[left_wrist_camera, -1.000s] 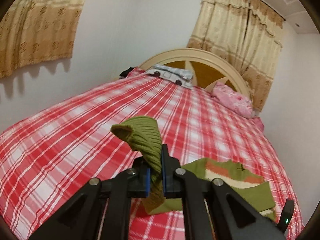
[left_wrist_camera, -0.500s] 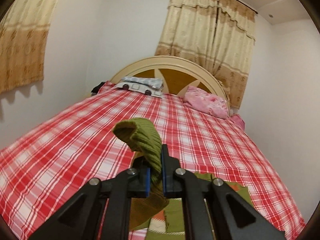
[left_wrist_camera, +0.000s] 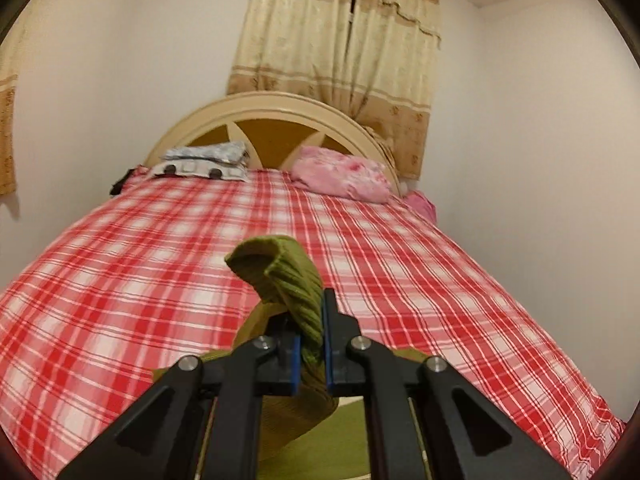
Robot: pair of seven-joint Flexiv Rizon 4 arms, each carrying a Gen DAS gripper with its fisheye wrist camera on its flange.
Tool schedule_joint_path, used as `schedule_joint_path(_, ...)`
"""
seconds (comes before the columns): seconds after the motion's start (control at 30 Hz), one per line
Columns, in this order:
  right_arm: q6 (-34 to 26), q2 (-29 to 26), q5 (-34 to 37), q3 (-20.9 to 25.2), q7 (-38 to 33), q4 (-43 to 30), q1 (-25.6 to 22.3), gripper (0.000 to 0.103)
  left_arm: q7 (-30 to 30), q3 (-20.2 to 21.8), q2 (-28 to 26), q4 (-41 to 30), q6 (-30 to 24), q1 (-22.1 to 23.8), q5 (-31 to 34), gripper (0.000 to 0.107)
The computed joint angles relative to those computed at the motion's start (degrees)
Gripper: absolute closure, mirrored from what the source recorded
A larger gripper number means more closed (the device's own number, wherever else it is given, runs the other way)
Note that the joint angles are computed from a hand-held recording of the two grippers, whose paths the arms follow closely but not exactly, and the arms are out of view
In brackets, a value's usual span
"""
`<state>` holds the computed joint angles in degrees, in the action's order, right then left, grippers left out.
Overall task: Fold small clothes
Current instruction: 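Lift the sleeve with the left tool and lay it across the sweater body, then open the left tool to release the sleeve on the sweater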
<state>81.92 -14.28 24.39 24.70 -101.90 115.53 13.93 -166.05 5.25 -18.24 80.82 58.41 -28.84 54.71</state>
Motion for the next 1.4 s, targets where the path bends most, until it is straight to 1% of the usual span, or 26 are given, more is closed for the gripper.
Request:
schedule_joint_path(0.1, -0.1, -0.4, 1.5, 0.1, 0.0, 0.0, -0.9, 0.015, 2.3, -1.1, -4.0, -2.8, 1.2, 0.6, -2.7, 0.099)
schedule_joint_path(0.23, 0.6, -1.1, 3.9, 1.3, -1.6, -0.3, -2.5, 0.015, 6.2, -0.9, -9.3, -7.3, 1.4, -0.5, -6.9, 0.099)
schedule_joint_path(0.3, 1.1, -1.2, 5.4, 2.3, -3.2, -0.4, -3.4, 0.015, 8.6, -0.7, -12.2, -10.5, -0.6, -1.6, -8.9, 0.098)
schedule_joint_path(0.37, 1.4, -1.1, 6.1, 2.7, -4.0, -0.3, -3.7, 0.015, 13.3, -0.8, -15.3, -13.5, -2.5, -2.4, -10.7, 0.095)
schedule_joint_path(0.43, 2.2, -1.1, 5.6, 2.2, -4.0, 0.3, -2.9, 0.015, 15.7, -0.3, -17.1, -15.0, -3.4, -3.3, -12.3, 0.095)
schedule_joint_path(0.5, 3.8, -1.0, 4.8, 1.9, -3.6, 1.3, -2.1, 0.015, 18.0, -1.0, -18.2, -14.8, -1.7, -2.7, -15.7, 0.095)
schedule_joint_path(0.57, 6.1, -1.1, 3.0, 1.4, -2.9, 2.6, -1.1, 0.015, 19.6, -0.3, -18.2, -14.0, -1.3, -3.3, -17.4, 0.093)
schedule_joint_path(0.63, 7.6, -1.3, 1.7, 2.3, -2.6, 3.6, -1.6, 0.015, 20.9, 0.9, -17.0, -12.0, -0.2, -4.1, -18.2, 0.086)
schedule_joint_path(0.67, 7.6, -1.6, 2.3, 4.4, -3.6, 3.3, -3.6, 0.015, 21.1, 2.0, -16.4, -11.1, -0.2, -5.0, -18.0, 0.067)
schedule_joint_path(0.7, 7.2, -2.0, 3.7, 7.3, -5.5, 2.7, -6.5, 0.015, 20.4, 3.6, -15.2, -9.6, -0.4, -6.4, -16.7, 0.041)
schedule_joint_path(0.73, 6.5, -2.2, 5.1, 9.6, -7.2, 2.1, -8.9, 0.015, 18.2, 6.1, -13.4, -7.3, -1.1, -8.6, -13.8, 0.03)
schedule_joint_path(0.77, 5.9, -2.3, 6.5, 11.3, -8.8, 1.6, -10.7, 0.015, 15.8, 7.9, -11.7, -5.2, -2.5, -10.7, -10.5, 0.025)
schedule_joint_path(0.8, 4.8, -2.3, 8.4, 13.0, -10.7, 0.9, -12.6, 0.015, 14.1, 8.6, -10.2, -3.5, -3.7, -11.6, -8.1, 0.025)
schedule_joint_path(0.83, 3.6, -1.9, 9.6, 13.4, -11.7, 0.5, -13.4, 0.015, 12.6, 9.1, -8.0, -0.4, -4.8, -12.4, -6.2, 0.025)
schedule_joint_path(0.87, 2.6, -1.1, 10.4, 12.8, -12.0, 0.4, -13.2, 0.015, 12.5, 8.9, -6.6, 1.6, -5.8, -12.3, -5.4, 0.024)
schedule_joint_path(0.9, 2.1, -0.5, 10.6, 11.5, -11.6, 0.3, -12.2, 0.015, 11.4, 9.3, -4.5, 4.5, -8.1, -13.1, -3.8, 0.024)
schedule_joint_path(0.93, 1.7, 0.3, 9.7, 9.5, -10.4, 0.5, -10.6, 0.015, 10.2, 9.4, -3.2, 6.4, -9.8, -13.5, -2.4, 0.024)
schedule_joint_path(0.97, 1.5, 1.0, 8.2, 7.3, -8.8, 0.8, -8.7, 0.015, 9.5, 9.4, -1.7, 8.6, -11.7, -13.8, -1.3, 0.024)
schedule_joint_path(1.0, 1.2, 1.6, 5.4, 4.1, -6.1, 1.0, -6.1, 0.015, 8.7, 9.3, -0.4, 10.6, -13.9, -14.0, -0.5, 0.024)
schedule_joint_path(1.07, 0.0, 1.9, 3.3, 0.8, -4.3, -0.5, -4.1, 0.015, 6.8, 8.8, 1.2, 13.7, -16.0, -13.0, -0.7, 0.024)
schedule_joint_path(1.1, -1.5, 1.5, 3.6, 0.1, -4.1, -2.4, -4.2, 0.015, 6.0, 8.3, 1.9, 15.8, -14.9, -11.5, -2.1, 0.024)
schedule_joint_path(1.17, -2.7, -0.1, 0.9, -3.3, -0.7, -5.4, -2.3, 0.015, 5.8, 7.1, 2.2, 18.6, -12.6, -8.0, -6.2, 0.024)
schedule_joint_path(1.2, -3.6, -1.0, -0.3, -4.4, 0.7, -6.9, -1.7, 0.015, 6.1, 6.4, 1.9, 19.3, -12.3, -6.4, -8.0, 0.024)
schedule_joint_path(1.27, -5.5, -3.6, -2.3, -5.8, 3.2, -10.6, -1.3, 0.015, 5.6, 5.0, 1.2, 20.1, -11.5, -4.1, -9.4, 0.024)
schedule_joint_path(1.33, -6.5, -6.5, -7.3, -8.9, 7.6, -13.6, 0.8, 0.016, 5.1, 3.5, 1.2, 21.1, -10.5, -1.8, -11.0, 0.024)
schedule_joint_path(1.4, -8.7, -8.7, -11.2, -10.1, 10.6, -16.0, 1.5, 0.025, 6.1, 1.6, 1.0, 21.9, -8.7, 1.0, -13.7, 0.023)
